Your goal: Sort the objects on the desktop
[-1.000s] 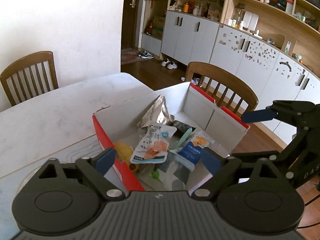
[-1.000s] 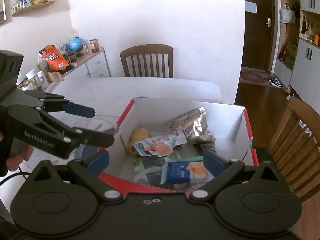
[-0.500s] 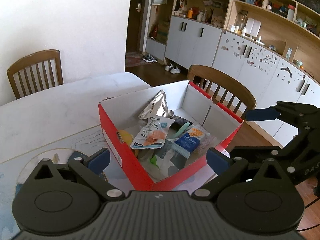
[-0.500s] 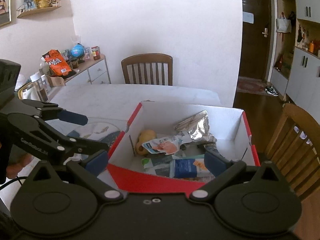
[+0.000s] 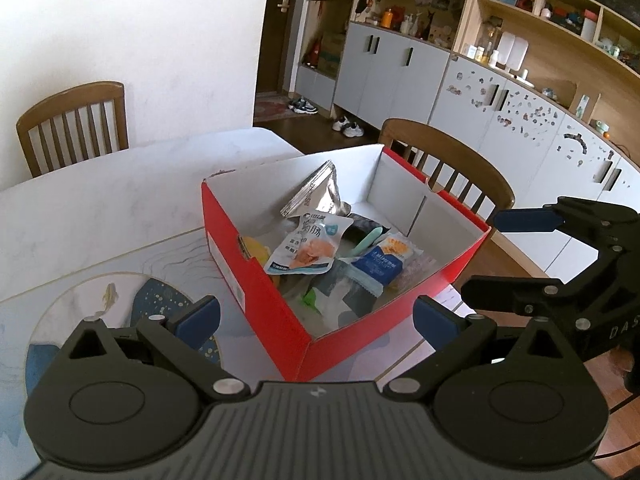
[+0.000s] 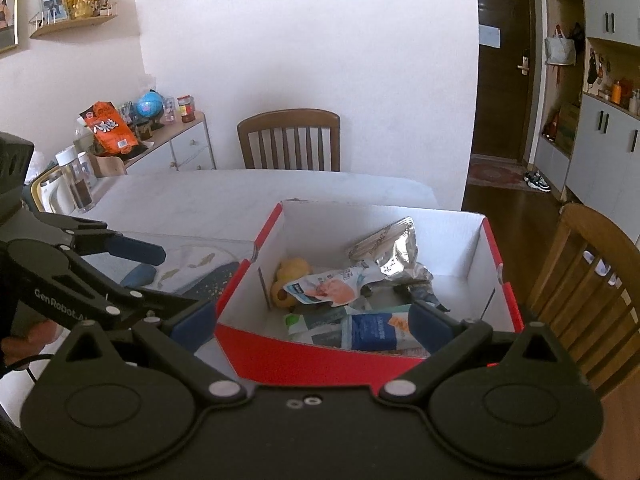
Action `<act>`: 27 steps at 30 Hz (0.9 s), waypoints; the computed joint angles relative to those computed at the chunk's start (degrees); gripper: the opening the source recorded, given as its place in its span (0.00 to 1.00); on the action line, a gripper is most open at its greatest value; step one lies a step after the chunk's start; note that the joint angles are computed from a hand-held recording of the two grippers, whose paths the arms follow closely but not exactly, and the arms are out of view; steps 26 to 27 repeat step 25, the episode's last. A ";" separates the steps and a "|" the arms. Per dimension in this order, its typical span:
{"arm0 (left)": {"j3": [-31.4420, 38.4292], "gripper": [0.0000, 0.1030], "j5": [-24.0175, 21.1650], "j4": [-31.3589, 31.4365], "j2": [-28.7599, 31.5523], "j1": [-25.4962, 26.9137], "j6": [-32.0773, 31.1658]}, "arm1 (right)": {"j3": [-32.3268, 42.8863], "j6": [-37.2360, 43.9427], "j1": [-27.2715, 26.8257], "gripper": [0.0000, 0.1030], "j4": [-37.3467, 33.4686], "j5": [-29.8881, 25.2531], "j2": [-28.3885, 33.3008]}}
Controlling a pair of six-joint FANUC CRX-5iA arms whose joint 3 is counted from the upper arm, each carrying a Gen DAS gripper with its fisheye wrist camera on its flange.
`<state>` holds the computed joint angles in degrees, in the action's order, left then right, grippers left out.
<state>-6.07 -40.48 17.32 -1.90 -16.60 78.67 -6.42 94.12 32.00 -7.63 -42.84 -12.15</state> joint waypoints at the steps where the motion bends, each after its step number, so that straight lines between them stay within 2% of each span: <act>1: 0.21 1.00 -0.12 -0.46 0.16 -0.09 0.44 | 0.04 -0.02 -0.03 1.00 -0.14 -0.10 0.05; 19: 1.26 1.00 -0.97 -3.89 0.76 -1.12 -0.07 | -1.05 -4.71 0.22 1.00 0.96 0.10 -0.11; 27: 1.01 1.00 -1.02 -4.31 0.45 -0.78 -0.62 | -2.69 -8.35 1.67 1.00 4.10 0.79 -0.76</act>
